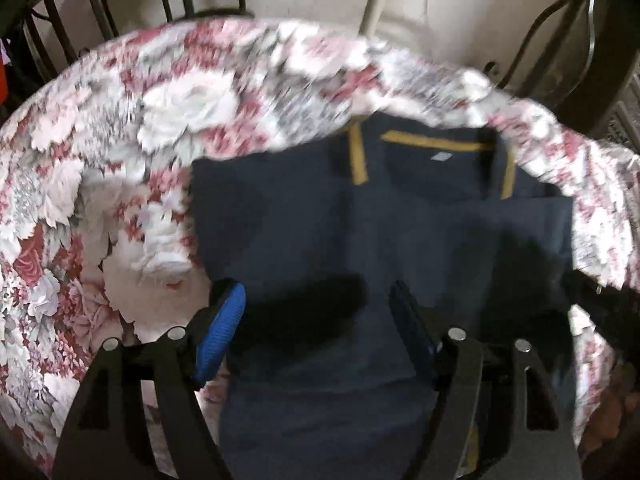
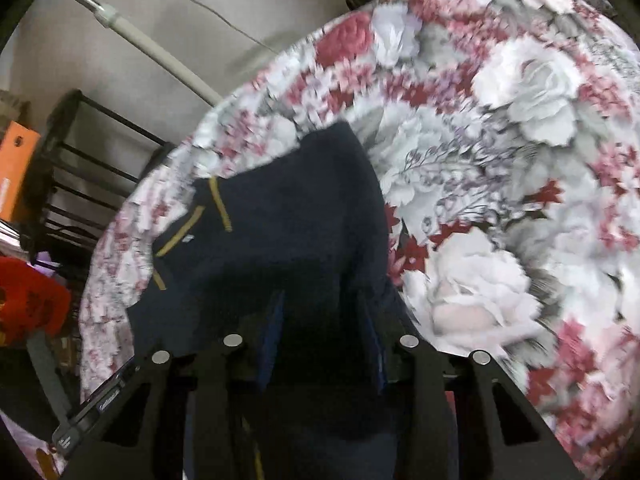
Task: Fold small clothes
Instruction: 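Grasp the cardigan side with the left tool and fold it inward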
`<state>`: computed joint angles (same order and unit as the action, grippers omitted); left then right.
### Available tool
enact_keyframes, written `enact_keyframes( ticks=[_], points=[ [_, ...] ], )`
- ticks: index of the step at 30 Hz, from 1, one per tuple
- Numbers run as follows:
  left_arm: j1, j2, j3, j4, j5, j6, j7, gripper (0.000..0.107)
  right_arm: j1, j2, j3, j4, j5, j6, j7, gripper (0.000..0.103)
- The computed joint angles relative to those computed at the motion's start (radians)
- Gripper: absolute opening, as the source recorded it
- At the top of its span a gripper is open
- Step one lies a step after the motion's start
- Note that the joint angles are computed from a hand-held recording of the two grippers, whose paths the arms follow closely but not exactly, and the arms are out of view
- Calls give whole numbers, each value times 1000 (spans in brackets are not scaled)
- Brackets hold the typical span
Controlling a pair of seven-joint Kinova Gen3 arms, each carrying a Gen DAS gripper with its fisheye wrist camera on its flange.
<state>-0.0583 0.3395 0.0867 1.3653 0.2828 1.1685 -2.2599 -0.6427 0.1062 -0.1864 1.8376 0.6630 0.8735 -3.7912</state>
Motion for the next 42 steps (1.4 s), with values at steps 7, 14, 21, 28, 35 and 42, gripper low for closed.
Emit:
enact_keyframes(
  ticks=[7, 14, 21, 28, 35, 42],
  points=[
    [38, -28, -24, 87, -34, -119, -73, 66, -124, 134, 97, -187, -19, 234, 233, 0],
    [47, 21, -76, 21, -4, -90, -20, 60, -57, 117, 37, -170, -14, 298, 192, 0],
    [-49, -32, 26, 53, 59, -97, -92, 63, -55, 89, 25, -162, 50, 167, 213, 3],
    [53, 16, -46, 37, -42, -117, 2, 72, -27, 110, 54, -106, -17, 61, 230, 0],
    [18, 5, 18, 34, -4, -71, -114, 80, -15, 136, 4, -161, 6, 46, 312, 3],
    [6, 2, 9, 24, 43, -82, -116, 83, -95, 144, 95, -196, -7, 85, 368, 4]
  ],
)
